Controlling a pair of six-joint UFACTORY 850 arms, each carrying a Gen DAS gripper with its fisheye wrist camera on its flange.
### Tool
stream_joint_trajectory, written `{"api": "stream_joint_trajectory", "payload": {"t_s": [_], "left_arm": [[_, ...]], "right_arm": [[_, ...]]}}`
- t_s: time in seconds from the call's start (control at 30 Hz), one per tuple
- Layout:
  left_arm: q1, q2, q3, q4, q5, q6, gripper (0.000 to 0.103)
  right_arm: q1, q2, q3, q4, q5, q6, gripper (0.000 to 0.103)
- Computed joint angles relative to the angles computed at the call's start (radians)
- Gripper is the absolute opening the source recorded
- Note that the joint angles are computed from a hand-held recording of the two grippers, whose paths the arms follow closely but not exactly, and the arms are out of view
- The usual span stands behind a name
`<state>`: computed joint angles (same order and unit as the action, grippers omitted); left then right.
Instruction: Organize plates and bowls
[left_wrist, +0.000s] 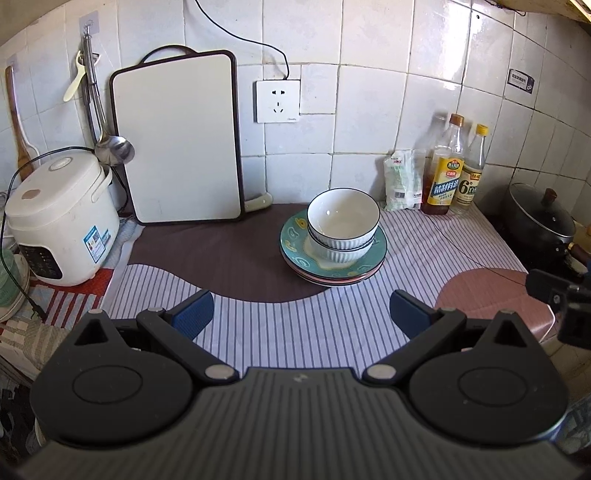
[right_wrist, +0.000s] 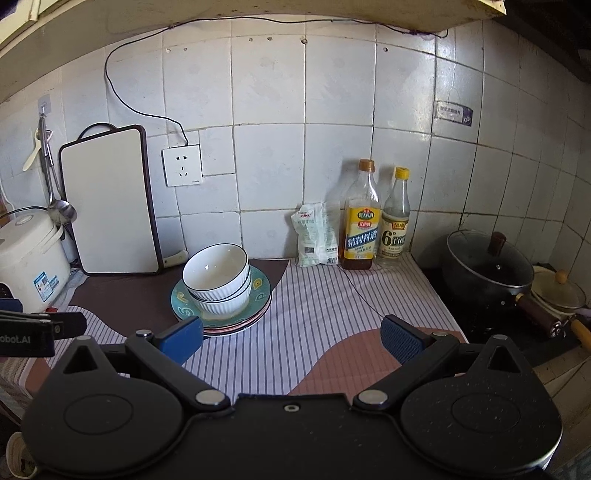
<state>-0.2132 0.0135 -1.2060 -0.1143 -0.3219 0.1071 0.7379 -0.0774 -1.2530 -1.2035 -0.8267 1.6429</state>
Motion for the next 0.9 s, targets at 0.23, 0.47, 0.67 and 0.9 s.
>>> {"api": "stream_joint_trajectory", "payload": {"t_s": [0.23,0.47,0.67,0.9], "left_arm": [[-0.002,-0.006,0.000,0.005,-0.010,-0.018,0.103],[0.009,-0.006,0.005,-0.086,-0.015,0.056,0.103],[0.008,0.002,0.015,-0.085,0.000,0.062,0.103],[0.013,0.006,0.019,-0.106,-0.003,0.079,0.103]], "right_arm": [[0.004,-0.001,0.000,-0.001,-0.011,0.002,0.103],[0.001,-0.005,0.000,0.006,-0.009,-0.001,0.103],[0.003,-0.011,-0.002,0.010,-0.012,-0.011,0.103],[0.002,-0.006,0.004,0.017,-0.006,-0.016,0.103]]}}
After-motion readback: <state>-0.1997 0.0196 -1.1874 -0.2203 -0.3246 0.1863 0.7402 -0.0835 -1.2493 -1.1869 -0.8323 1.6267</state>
